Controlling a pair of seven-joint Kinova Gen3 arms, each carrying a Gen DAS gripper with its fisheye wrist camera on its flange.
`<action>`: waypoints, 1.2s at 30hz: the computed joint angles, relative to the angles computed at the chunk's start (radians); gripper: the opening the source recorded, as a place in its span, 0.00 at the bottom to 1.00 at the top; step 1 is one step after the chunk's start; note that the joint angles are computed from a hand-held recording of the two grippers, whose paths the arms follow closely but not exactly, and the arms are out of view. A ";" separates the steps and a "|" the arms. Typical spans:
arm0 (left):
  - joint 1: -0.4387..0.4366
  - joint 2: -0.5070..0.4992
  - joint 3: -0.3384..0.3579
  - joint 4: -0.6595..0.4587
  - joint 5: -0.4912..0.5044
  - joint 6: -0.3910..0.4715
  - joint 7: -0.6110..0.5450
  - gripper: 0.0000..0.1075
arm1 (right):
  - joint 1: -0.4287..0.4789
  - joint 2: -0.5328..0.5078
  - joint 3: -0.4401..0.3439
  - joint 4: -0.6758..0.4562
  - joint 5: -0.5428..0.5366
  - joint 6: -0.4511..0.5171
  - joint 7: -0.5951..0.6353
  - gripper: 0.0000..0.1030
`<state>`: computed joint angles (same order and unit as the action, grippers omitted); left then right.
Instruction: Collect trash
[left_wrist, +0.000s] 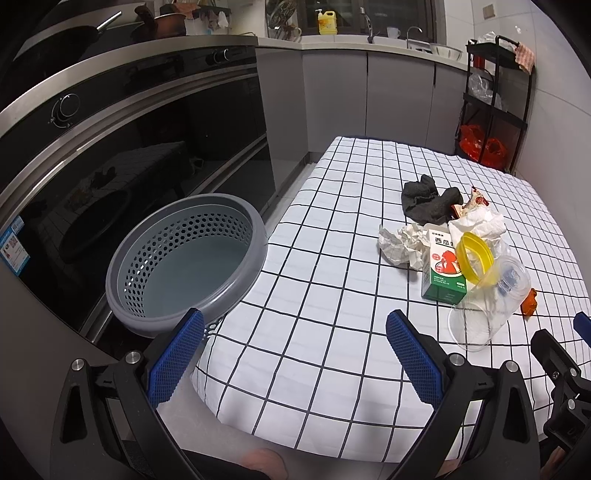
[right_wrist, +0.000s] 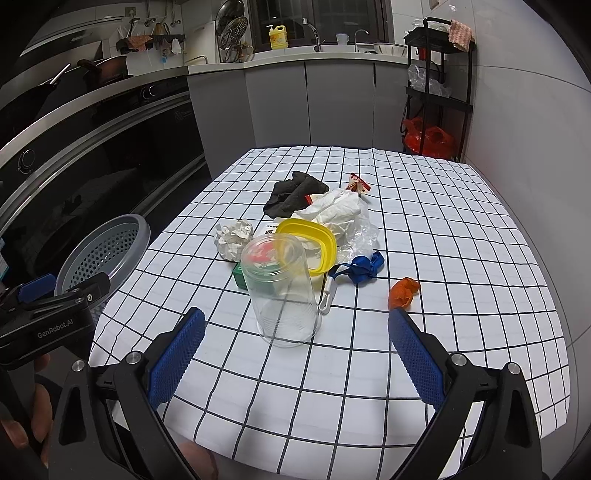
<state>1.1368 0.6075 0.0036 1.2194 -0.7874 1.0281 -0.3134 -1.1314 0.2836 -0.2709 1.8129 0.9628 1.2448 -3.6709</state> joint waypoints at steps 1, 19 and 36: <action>0.000 0.001 0.000 -0.001 0.000 0.001 0.000 0.90 | 0.000 -0.001 0.000 -0.002 -0.001 0.003 0.003 0.92; -0.001 -0.004 0.001 0.005 -0.001 -0.004 0.001 0.90 | -0.002 -0.004 -0.005 0.005 -0.001 0.006 -0.005 0.92; -0.003 -0.002 0.001 0.001 0.005 0.000 -0.003 0.90 | -0.001 -0.005 -0.004 0.006 0.006 0.006 -0.014 0.92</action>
